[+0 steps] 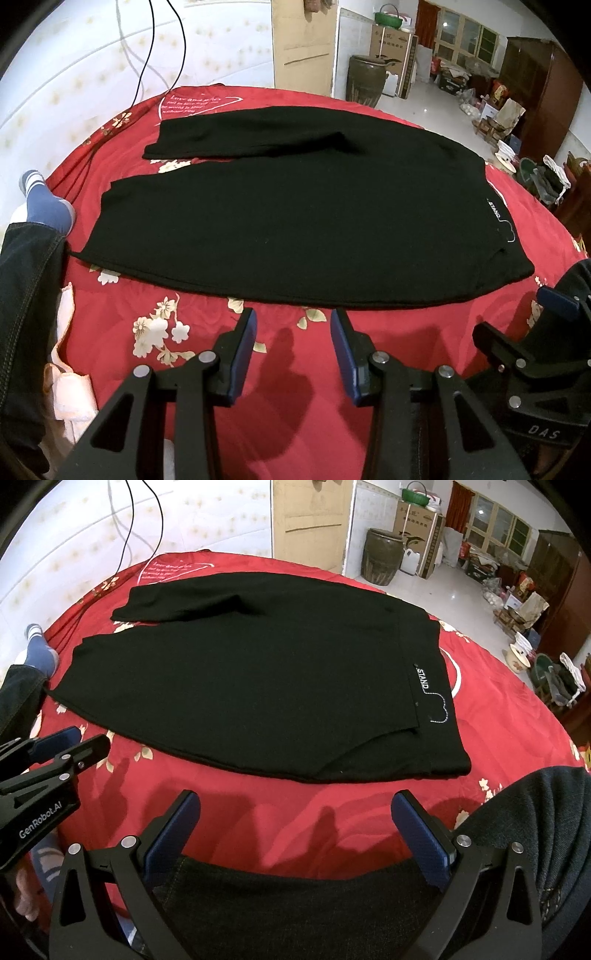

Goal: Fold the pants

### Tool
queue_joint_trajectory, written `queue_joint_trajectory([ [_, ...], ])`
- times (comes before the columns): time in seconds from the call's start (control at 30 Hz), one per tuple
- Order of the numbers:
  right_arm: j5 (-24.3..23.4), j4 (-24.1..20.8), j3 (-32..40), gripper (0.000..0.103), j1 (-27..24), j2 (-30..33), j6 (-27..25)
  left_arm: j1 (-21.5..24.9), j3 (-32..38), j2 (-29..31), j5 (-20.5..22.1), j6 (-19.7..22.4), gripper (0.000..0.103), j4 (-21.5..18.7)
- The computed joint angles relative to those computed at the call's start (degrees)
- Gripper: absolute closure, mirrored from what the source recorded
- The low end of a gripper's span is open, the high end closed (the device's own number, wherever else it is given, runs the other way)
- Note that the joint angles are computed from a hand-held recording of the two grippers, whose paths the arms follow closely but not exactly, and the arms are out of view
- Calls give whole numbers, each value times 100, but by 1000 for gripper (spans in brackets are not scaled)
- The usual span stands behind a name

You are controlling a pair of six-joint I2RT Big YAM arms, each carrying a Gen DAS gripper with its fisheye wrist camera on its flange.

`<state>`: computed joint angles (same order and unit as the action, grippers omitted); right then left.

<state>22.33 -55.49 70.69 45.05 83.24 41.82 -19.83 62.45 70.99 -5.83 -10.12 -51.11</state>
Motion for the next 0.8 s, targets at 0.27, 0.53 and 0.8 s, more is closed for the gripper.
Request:
queue_joint_trajectory([
  [0.27, 17, -64, 35, 0, 10, 24, 4, -2, 0, -29, 11, -2, 59, 18],
  [0.53, 20, -59, 34, 0, 13, 31, 9, 3, -9, -49, 33, -8, 59, 14],
  [0.8, -1, -72, 58, 0, 1, 58, 6, 34, -7, -47, 69, -9, 59, 7],
])
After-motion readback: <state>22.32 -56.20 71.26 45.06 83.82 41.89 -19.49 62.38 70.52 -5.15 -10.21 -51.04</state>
